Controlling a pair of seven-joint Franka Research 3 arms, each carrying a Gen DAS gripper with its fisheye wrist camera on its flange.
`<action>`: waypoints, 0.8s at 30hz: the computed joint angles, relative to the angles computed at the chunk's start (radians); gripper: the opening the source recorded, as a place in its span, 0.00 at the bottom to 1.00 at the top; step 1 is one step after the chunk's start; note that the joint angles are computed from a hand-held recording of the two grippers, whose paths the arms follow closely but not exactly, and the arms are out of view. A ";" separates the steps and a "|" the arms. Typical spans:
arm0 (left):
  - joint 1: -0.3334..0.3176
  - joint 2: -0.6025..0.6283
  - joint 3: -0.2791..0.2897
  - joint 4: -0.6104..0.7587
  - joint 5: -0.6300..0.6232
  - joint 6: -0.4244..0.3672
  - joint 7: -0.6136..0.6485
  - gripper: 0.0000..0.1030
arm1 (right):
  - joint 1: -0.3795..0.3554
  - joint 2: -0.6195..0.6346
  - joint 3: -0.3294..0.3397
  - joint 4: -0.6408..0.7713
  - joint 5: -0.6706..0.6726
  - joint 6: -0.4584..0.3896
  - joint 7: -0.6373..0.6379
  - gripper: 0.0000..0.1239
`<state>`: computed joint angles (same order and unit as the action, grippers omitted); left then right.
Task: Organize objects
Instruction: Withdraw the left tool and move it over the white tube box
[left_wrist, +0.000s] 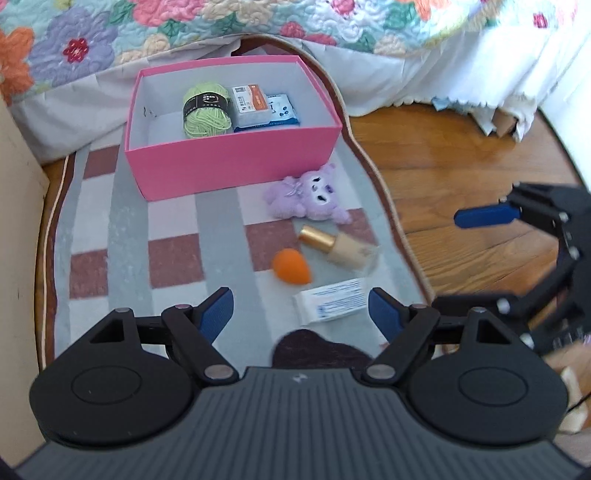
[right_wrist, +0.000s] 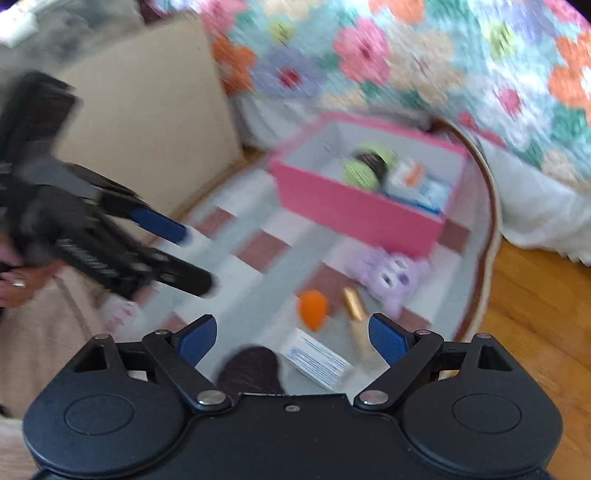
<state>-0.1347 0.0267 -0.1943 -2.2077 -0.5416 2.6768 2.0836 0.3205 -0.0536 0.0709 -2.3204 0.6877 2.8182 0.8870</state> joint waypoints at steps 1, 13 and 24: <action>0.000 0.019 0.000 0.001 0.006 0.013 0.001 0.77 | -0.004 0.021 0.002 0.000 -0.034 0.016 0.033 0.74; 0.113 0.261 -0.120 0.093 -0.049 0.076 -0.059 0.79 | -0.031 0.222 0.095 0.006 0.224 0.157 -0.119 0.74; 0.179 0.388 -0.222 0.128 -0.078 0.106 -0.061 0.78 | -0.119 0.360 0.256 0.048 0.313 0.328 -0.145 0.71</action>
